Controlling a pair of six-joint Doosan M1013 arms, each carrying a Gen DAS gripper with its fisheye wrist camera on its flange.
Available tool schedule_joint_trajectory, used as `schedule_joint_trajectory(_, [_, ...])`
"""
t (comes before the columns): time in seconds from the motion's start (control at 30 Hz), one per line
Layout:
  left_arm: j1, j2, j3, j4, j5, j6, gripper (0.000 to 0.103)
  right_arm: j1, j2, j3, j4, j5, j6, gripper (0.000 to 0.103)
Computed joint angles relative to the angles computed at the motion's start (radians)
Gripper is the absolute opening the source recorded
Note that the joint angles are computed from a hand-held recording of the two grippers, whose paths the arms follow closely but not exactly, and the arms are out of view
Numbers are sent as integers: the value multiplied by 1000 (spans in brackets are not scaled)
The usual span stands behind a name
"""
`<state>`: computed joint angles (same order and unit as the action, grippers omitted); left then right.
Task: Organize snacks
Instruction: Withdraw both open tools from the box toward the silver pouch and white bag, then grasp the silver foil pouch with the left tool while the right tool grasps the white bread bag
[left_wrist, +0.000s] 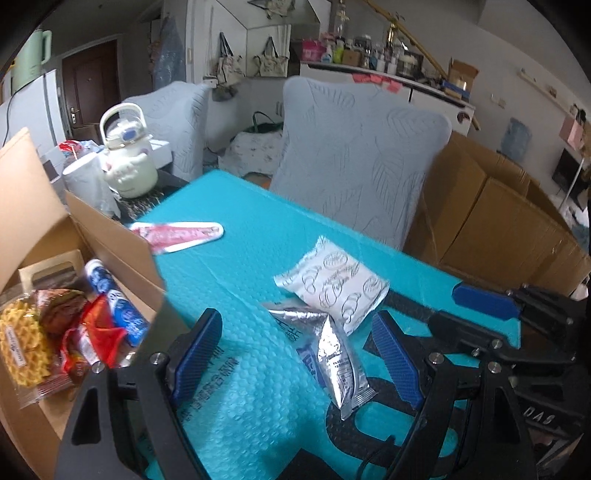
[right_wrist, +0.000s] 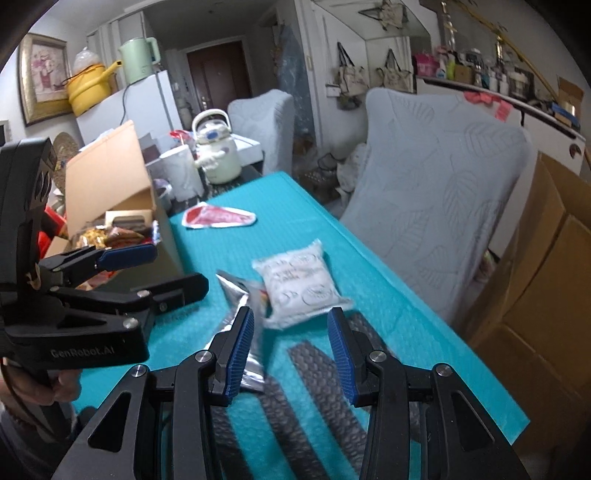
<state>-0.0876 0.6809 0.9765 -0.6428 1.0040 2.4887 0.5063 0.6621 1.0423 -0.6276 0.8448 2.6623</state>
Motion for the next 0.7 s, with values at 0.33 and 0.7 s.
schedule_joint_trajectory(0.33, [-27,39,-14,106,30,-61,84,-44,11,8,111,-32,-77,55])
schedule_joint_trajectory(0.7, [-20,56,-36,133,-1,-110,84,-95,96,-113,317,-26,-340,74])
